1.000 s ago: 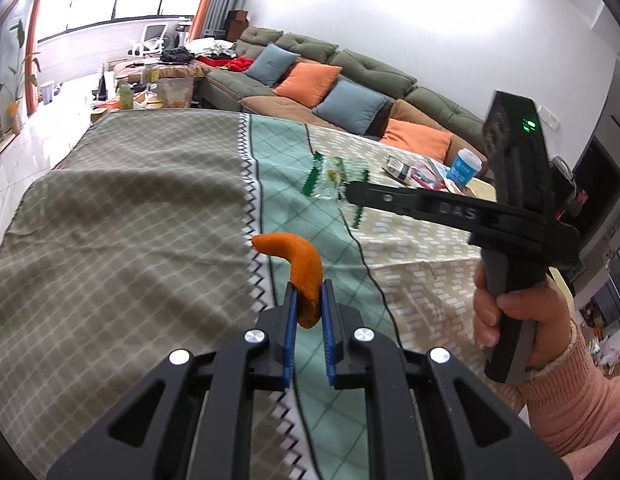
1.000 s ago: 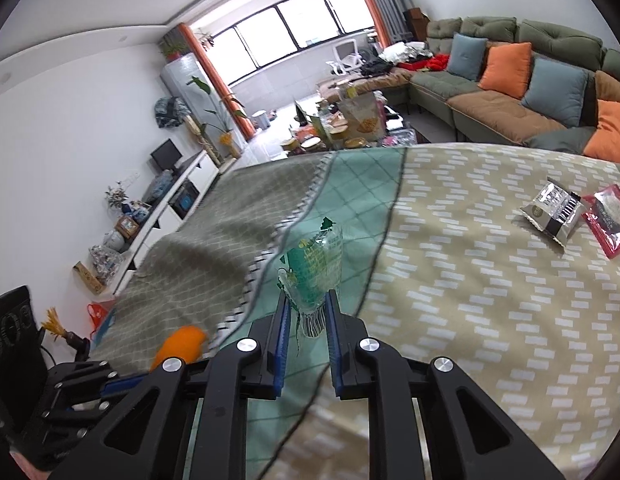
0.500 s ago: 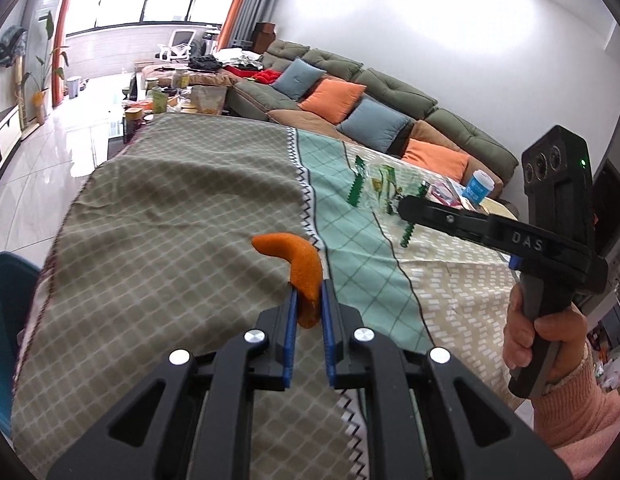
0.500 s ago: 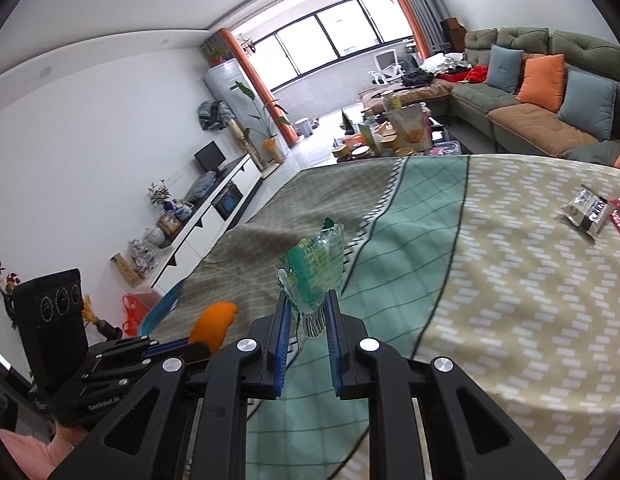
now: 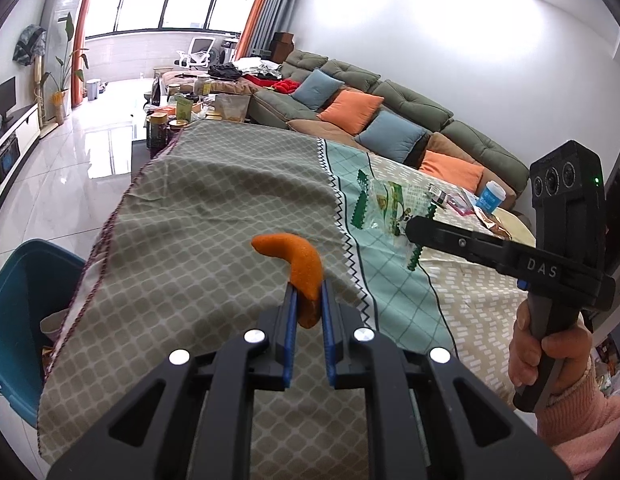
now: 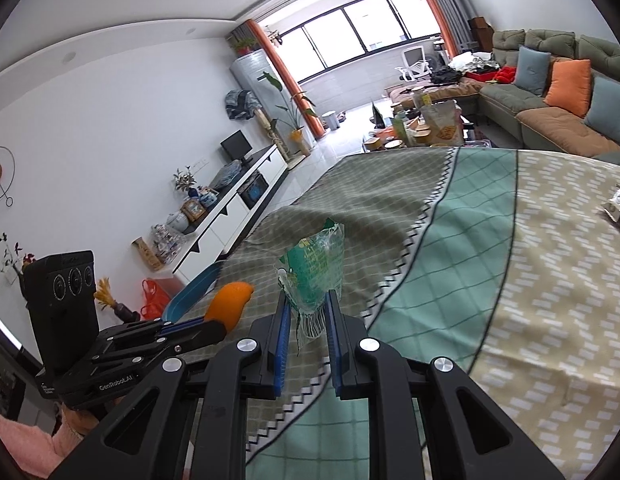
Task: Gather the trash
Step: 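Carry the orange peel and green wrapper toward the teal bin with both grippers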
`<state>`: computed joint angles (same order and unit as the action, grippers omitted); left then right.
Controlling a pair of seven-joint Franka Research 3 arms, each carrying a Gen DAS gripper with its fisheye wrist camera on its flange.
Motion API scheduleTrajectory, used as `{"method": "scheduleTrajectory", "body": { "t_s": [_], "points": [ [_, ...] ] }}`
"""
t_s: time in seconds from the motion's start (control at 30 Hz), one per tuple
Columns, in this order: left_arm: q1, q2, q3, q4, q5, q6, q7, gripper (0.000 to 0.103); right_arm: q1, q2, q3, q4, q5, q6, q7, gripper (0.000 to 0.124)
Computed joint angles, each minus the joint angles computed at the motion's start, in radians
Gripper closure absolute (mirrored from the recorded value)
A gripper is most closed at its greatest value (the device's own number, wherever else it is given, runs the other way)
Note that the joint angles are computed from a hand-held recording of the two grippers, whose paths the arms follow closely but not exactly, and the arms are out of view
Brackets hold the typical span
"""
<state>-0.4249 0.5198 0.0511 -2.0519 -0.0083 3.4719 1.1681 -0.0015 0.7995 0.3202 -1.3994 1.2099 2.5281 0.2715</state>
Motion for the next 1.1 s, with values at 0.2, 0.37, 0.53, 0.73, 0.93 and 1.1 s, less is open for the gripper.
{"method": "scheduleTrajectory", "body": {
  "t_s": [0.2, 0.37, 0.53, 0.73, 0.93, 1.1],
  "points": [
    [-0.029, -0.017, 0.029, -0.030, -0.039, 0.017, 0.015, 0.090, 0.006, -0.021, 0.013, -0.035, 0.022, 0.001, -0.029, 0.107],
    [-0.044, -0.030, 0.040, -0.058, -0.086, 0.038, 0.040, 0.090, 0.017, -0.030, 0.011, -0.045, 0.031, -0.011, -0.047, 0.107],
    [-0.061, -0.041, 0.051, -0.079, -0.141, 0.054, 0.074, 0.090, 0.030, -0.038, 0.009, -0.052, 0.038, -0.020, -0.055, 0.107],
    [-0.068, -0.055, 0.053, -0.110, -0.204, 0.068, 0.114, 0.090, 0.048, -0.031, 0.006, -0.042, 0.027, -0.032, -0.051, 0.107],
    [-0.078, -0.069, 0.058, -0.137, -0.269, 0.084, 0.152, 0.090, 0.058, -0.023, 0.007, -0.029, 0.010, -0.047, -0.046, 0.107],
    [-0.070, -0.082, 0.050, -0.161, -0.310, 0.100, 0.180, 0.090, 0.066, -0.013, 0.008, -0.013, -0.007, -0.057, -0.039, 0.107]
  ]
}}
